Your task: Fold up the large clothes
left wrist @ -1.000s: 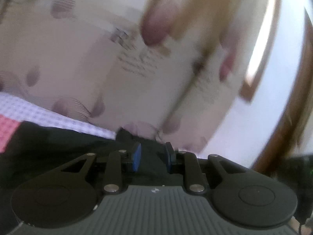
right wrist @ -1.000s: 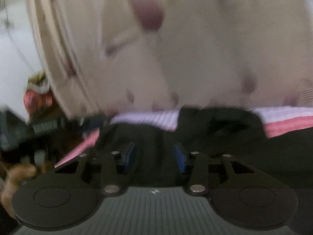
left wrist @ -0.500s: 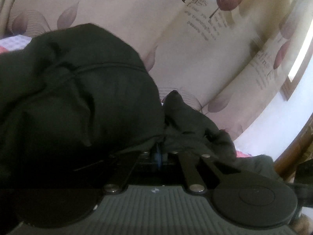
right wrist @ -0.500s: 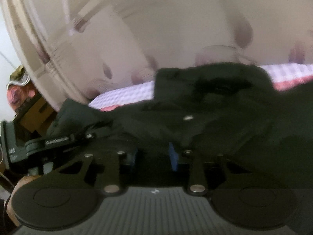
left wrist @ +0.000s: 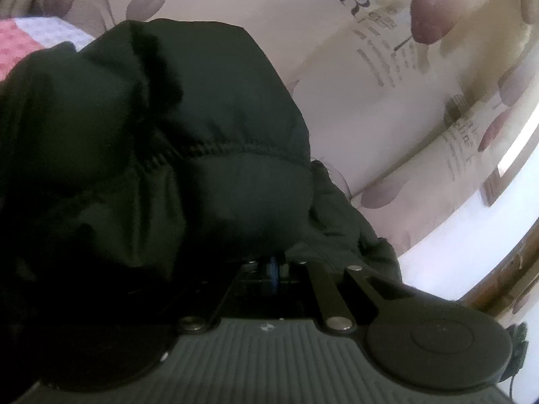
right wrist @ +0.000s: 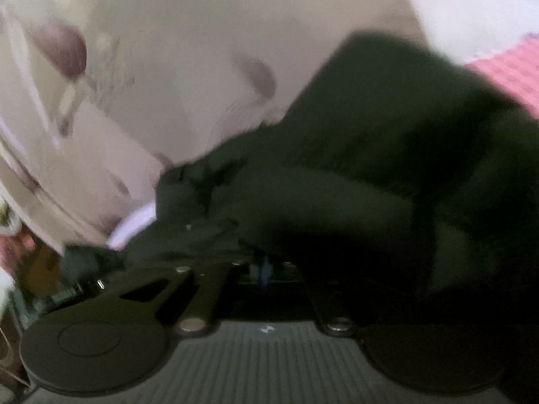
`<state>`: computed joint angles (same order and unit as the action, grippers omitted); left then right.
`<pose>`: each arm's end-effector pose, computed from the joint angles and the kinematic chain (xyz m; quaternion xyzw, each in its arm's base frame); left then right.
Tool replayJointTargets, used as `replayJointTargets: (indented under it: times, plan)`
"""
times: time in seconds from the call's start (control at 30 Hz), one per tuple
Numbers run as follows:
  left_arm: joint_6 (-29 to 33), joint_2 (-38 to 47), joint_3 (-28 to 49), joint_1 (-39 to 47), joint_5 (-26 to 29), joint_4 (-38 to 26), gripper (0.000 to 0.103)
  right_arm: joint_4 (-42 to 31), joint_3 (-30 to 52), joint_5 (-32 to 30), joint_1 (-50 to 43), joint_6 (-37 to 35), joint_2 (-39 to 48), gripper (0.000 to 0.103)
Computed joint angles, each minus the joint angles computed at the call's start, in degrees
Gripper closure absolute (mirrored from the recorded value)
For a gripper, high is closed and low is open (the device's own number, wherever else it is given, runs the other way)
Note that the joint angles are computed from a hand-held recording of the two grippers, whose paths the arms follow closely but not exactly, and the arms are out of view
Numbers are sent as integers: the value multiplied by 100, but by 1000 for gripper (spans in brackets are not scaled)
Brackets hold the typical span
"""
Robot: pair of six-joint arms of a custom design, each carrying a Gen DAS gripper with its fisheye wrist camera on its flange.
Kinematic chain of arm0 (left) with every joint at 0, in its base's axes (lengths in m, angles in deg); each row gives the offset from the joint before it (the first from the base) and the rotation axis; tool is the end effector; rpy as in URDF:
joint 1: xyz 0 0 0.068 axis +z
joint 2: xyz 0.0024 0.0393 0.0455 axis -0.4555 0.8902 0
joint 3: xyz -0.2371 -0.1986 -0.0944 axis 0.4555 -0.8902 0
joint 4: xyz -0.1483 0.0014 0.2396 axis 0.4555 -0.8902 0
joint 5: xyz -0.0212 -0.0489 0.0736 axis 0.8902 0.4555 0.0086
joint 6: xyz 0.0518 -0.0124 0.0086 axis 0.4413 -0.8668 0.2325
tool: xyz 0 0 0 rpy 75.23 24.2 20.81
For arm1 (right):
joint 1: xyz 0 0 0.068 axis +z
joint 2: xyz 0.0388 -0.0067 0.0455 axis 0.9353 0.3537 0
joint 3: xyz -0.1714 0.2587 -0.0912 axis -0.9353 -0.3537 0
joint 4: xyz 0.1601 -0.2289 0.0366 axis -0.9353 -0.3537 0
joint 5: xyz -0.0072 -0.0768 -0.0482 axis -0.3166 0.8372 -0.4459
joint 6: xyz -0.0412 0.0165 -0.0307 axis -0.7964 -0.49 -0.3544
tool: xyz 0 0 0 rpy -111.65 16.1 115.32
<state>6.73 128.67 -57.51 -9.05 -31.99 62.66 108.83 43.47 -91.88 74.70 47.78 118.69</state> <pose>0.3147 0.0763 0.1014 -0.0848 0.8288 -0.3358 0.4394 0.2791 0.0417 0.1173 0.1215 0.8431 0.3514 0.3886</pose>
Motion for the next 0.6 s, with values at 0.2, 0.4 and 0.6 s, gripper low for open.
replayJointTargets:
  times: [0.2,0.4,0.6]
  plan:
    - [-163,41,-10,114,104,60,92,927,-365,-348,-831,494,391,103]
    - [-382,72,-140,260,95,328,92,193,-142,-346,-1243,378,354,103]
    - [106,-210,32,459,-104,-409,92,-251,-168,-629,-1575,-19,245,103]
